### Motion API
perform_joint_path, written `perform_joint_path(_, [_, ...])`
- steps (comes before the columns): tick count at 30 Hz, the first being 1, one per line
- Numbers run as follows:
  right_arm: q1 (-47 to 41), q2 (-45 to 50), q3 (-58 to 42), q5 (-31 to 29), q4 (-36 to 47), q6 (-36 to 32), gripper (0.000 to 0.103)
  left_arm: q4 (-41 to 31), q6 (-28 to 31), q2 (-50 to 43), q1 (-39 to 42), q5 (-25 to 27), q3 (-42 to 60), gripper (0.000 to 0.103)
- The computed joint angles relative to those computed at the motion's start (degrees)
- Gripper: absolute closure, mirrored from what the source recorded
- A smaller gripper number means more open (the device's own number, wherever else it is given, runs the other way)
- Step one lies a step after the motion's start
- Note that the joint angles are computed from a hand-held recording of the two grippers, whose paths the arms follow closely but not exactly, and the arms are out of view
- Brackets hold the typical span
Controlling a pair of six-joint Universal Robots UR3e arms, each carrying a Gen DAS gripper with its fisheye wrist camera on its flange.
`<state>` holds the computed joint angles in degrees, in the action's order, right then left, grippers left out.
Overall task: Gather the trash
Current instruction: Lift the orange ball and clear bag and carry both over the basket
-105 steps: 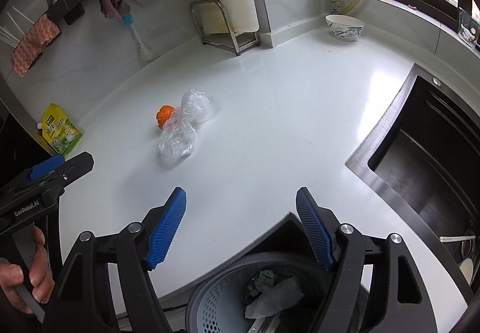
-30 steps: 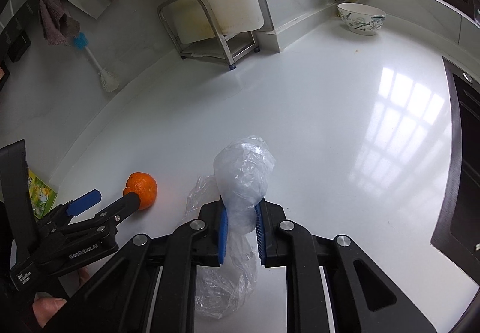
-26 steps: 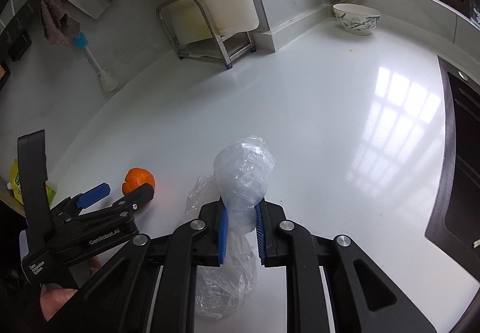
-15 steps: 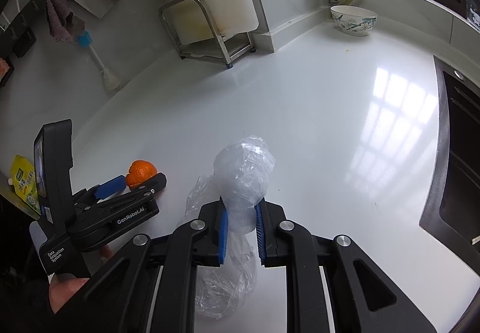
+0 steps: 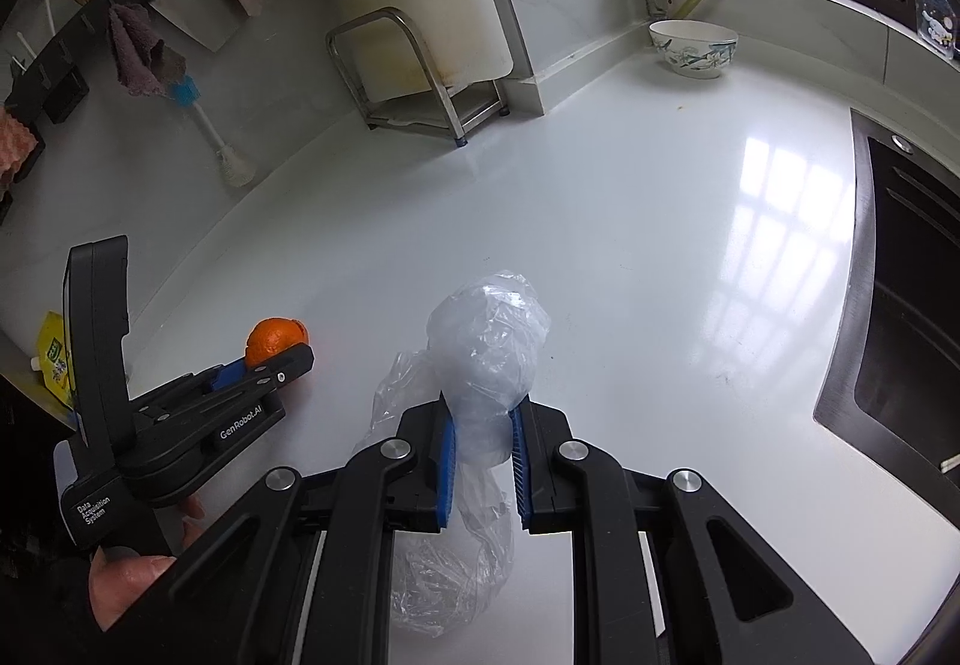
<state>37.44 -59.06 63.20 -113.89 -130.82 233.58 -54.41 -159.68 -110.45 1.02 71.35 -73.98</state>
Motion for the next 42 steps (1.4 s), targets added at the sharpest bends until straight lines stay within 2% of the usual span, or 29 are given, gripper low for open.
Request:
perform_joint_path(9, [4.28,-2.87,1.46,-1.64,1.0,1.09,0.088,-2.83,2.93,11.98,5.2,-1.84,-7.2,0.076])
perform_joint_path(19, [10.82,-9.97,4.66,-5.78,6.86,4.02,0.088,-9.52,5.18,26.58,6.73,-5.91,-14.67,0.076])
perform_joint_path(26, [15.66,-17.78,12.79,-9.01,9.46,9.77,0.088,-14.49,4.96,34.43,2.69,-6.6,-17.41,0.076])
perform_joint_path(34, [20.92,-26.78,22.68,-10.73,12.51,15.99,0.088,-16.55,0.52,40.85,-4.76,-3.07,-21.16,0.076])
perform_joint_path(42, [25.45,-33.12,30.34,-9.88,14.61,20.25,0.088,-16.61,-5.49,45.69,-13.82,2.65,-25.34,0.076])
